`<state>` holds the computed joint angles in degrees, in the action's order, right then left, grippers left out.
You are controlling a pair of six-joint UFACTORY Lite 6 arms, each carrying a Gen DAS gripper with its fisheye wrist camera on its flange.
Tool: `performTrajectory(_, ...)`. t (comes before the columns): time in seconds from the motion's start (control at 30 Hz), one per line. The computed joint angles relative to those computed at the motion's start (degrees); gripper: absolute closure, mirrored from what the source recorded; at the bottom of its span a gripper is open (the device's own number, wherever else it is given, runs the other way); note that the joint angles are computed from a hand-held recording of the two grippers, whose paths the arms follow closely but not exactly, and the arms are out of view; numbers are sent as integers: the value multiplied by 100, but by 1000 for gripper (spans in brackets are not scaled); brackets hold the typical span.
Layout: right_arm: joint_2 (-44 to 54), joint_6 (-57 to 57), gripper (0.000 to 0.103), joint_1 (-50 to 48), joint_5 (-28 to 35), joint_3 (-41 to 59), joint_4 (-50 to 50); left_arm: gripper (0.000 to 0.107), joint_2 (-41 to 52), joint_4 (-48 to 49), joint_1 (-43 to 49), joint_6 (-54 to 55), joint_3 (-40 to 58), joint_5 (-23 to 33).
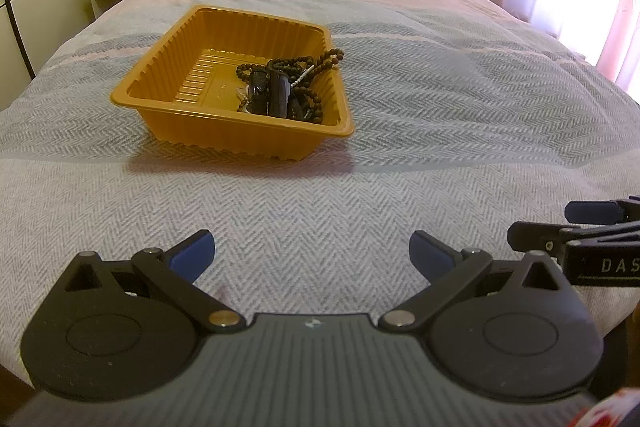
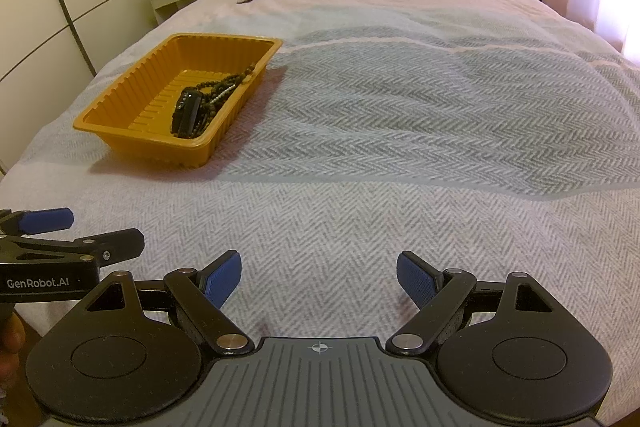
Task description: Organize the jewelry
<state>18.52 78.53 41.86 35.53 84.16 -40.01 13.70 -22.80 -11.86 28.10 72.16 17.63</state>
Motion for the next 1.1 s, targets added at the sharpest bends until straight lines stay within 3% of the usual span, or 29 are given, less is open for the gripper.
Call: performTrajectory(1.1, 88, -120, 18, -31, 26, 146, 51, 4, 31, -333, 66, 284, 74, 3)
